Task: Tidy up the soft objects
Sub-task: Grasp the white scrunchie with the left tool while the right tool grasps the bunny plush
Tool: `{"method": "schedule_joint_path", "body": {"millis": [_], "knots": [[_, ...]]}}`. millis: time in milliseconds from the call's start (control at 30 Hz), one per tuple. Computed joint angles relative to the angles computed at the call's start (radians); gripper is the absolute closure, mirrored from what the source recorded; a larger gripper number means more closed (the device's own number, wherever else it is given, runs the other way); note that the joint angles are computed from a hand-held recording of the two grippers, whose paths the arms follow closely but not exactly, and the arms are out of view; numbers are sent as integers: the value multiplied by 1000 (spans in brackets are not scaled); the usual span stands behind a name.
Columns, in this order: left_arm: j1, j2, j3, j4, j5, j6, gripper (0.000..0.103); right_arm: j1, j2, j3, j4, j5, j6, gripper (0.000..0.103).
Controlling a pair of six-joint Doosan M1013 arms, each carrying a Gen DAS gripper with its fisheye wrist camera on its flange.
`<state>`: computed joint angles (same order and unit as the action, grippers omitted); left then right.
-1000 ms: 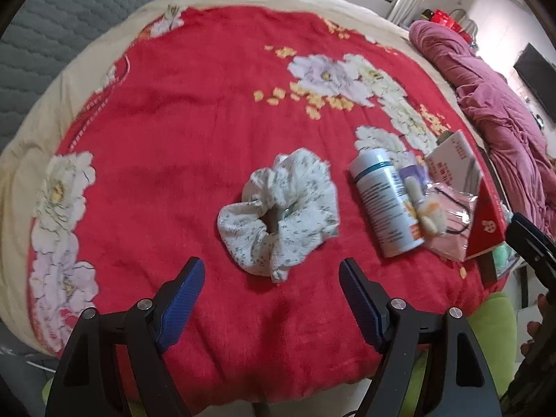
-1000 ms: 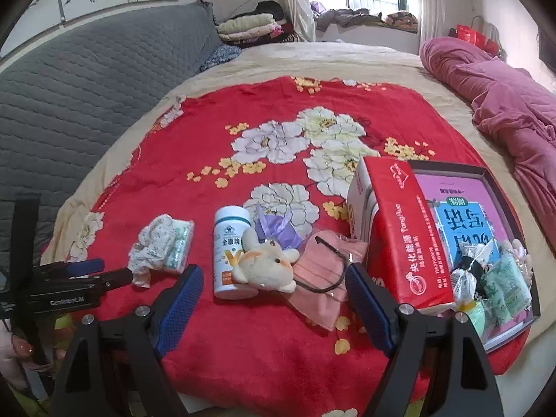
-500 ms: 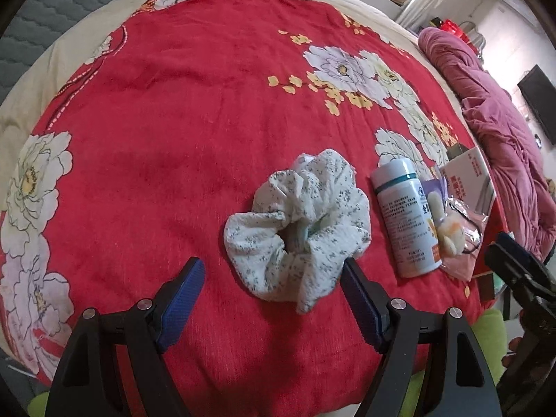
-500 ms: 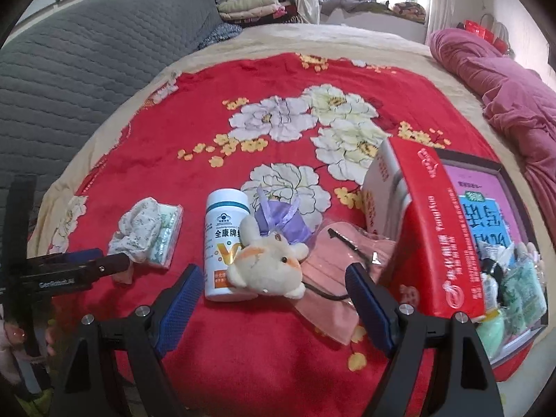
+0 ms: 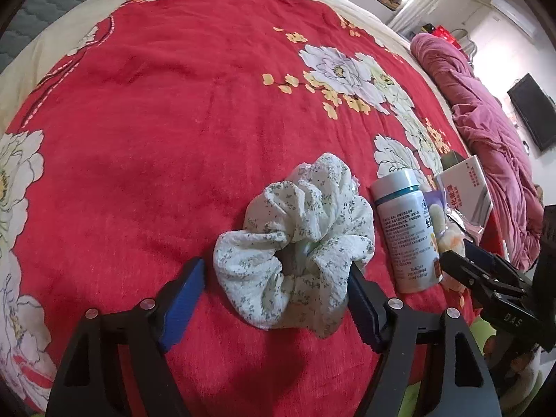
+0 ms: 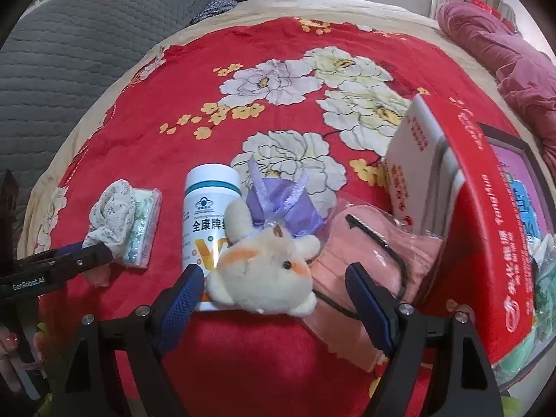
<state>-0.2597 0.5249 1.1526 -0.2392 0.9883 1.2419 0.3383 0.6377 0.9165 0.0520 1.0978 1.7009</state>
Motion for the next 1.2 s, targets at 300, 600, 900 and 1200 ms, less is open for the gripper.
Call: {"method": "schedule_joint_path", "body": {"millis": [300, 600, 900, 1200], "knots": [[3, 14, -10, -28, -16, 15, 38, -26, 21, -29, 112, 11, -15, 46], [5, 25, -19, -87, -38, 45, 62, -30, 24, -29, 145, 16, -32, 47], [5, 18, -11, -103, -62, 50, 72, -36, 29, -32, 164, 9, -25, 56], [-1, 8, -3, -102, -83, 77, 83, -26, -23, 27, 123, -70, -49, 58]]}}
